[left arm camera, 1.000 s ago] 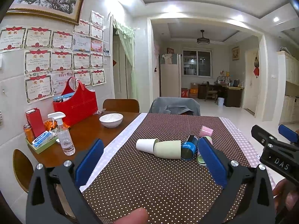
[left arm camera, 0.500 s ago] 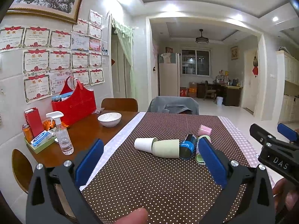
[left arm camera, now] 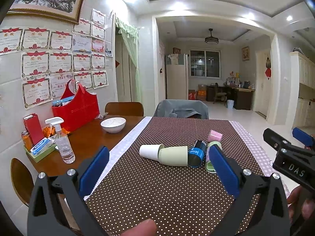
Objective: Flip cup upside down
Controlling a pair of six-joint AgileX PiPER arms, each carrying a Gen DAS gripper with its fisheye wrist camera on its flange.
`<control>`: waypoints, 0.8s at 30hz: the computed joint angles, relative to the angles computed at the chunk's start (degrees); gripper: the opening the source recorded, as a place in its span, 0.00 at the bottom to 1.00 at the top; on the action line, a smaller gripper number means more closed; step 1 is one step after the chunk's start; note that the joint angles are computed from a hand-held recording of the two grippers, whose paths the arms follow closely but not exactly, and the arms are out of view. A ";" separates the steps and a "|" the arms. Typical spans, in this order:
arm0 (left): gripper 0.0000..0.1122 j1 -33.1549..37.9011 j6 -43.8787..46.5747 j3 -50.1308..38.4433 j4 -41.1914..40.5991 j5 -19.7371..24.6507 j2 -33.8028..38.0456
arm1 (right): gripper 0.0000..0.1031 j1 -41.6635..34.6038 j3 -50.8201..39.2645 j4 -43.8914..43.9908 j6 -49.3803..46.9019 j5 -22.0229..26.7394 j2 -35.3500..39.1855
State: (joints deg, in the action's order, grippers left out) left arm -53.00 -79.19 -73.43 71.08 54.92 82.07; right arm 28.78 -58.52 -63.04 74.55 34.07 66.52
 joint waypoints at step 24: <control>0.89 14.66 30.10 -29.90 -26.34 -7.81 24.95 | 0.94 -16.82 -15.10 25.91 -29.37 -9.79 18.59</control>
State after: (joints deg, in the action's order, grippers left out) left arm -38.34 -49.09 -103.33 44.74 47.12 107.02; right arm 11.96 -73.62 -37.12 45.17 24.28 85.11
